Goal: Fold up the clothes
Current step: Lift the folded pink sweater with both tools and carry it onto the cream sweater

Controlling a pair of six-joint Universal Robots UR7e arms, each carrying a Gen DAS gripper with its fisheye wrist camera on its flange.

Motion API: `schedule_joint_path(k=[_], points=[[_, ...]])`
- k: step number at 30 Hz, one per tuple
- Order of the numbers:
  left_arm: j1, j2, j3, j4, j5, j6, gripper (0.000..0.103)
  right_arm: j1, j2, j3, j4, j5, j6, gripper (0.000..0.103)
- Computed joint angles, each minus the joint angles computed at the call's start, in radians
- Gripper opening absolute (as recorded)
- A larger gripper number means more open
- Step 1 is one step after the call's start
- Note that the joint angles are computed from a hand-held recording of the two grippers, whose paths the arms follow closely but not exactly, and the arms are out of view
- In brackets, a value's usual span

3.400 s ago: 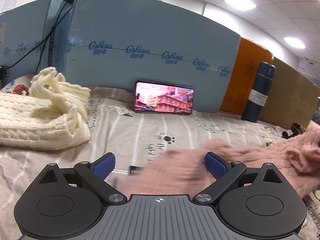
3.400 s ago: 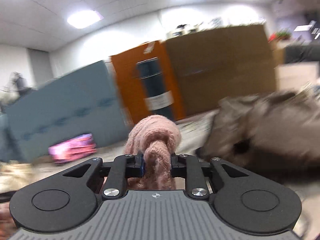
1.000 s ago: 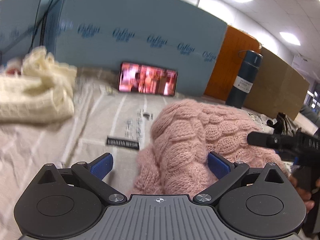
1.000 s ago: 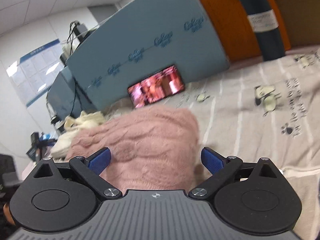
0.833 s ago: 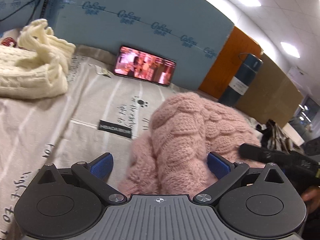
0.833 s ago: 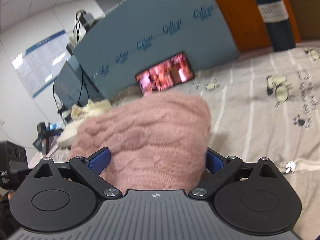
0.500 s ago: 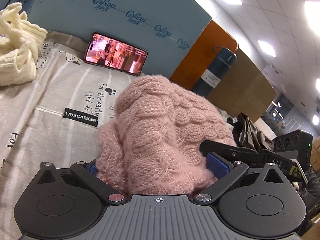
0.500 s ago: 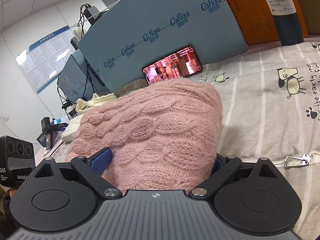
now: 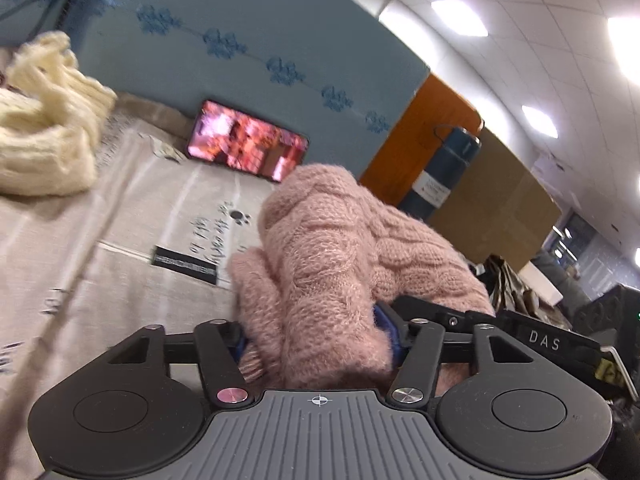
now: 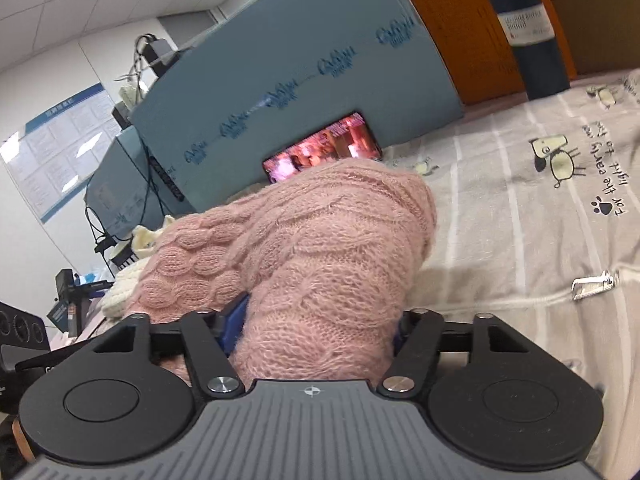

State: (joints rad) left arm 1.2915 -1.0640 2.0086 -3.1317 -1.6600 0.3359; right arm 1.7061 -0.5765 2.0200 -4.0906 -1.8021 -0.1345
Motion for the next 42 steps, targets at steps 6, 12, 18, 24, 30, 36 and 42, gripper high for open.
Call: schedule_joint_path(k=[6, 12, 18, 24, 30, 36, 42], points=[[0.032, -0.077, 0.082, -0.231, 0.006, 0.002, 0.046, 0.033, 0.011, -0.059, 0.099, 0.138, 0.039, 0.052], [0.046, -0.105, 0.066, -0.497, 0.123, -0.019, 0.046, 0.097, 0.112, -0.328, 0.331, 0.284, -0.040, 0.052], [0.061, -0.047, -0.068, -0.616, 0.223, 0.000, 0.046, 0.132, 0.286, -0.652, 0.453, 0.385, -0.098, 0.052], [0.116, 0.063, -0.252, -0.550, 0.184, -0.049, 0.046, 0.107, 0.429, -0.907, 0.538, 0.392, -0.106, 0.052], [0.169, 0.107, -0.343, -0.384, 0.174, -0.167, 0.046, 0.085, 0.514, -1.081, 0.662, 0.337, -0.148, 0.052], [0.148, 0.137, -0.326, -0.476, 0.242, -0.054, 0.050, 0.083, 0.519, -1.094, 0.681, 0.284, -0.141, 0.055], [0.126, 0.175, -0.332, -0.621, 0.337, 0.024, 0.076, 0.105, 0.549, -1.080, 0.534, 0.194, -0.270, 0.077]])
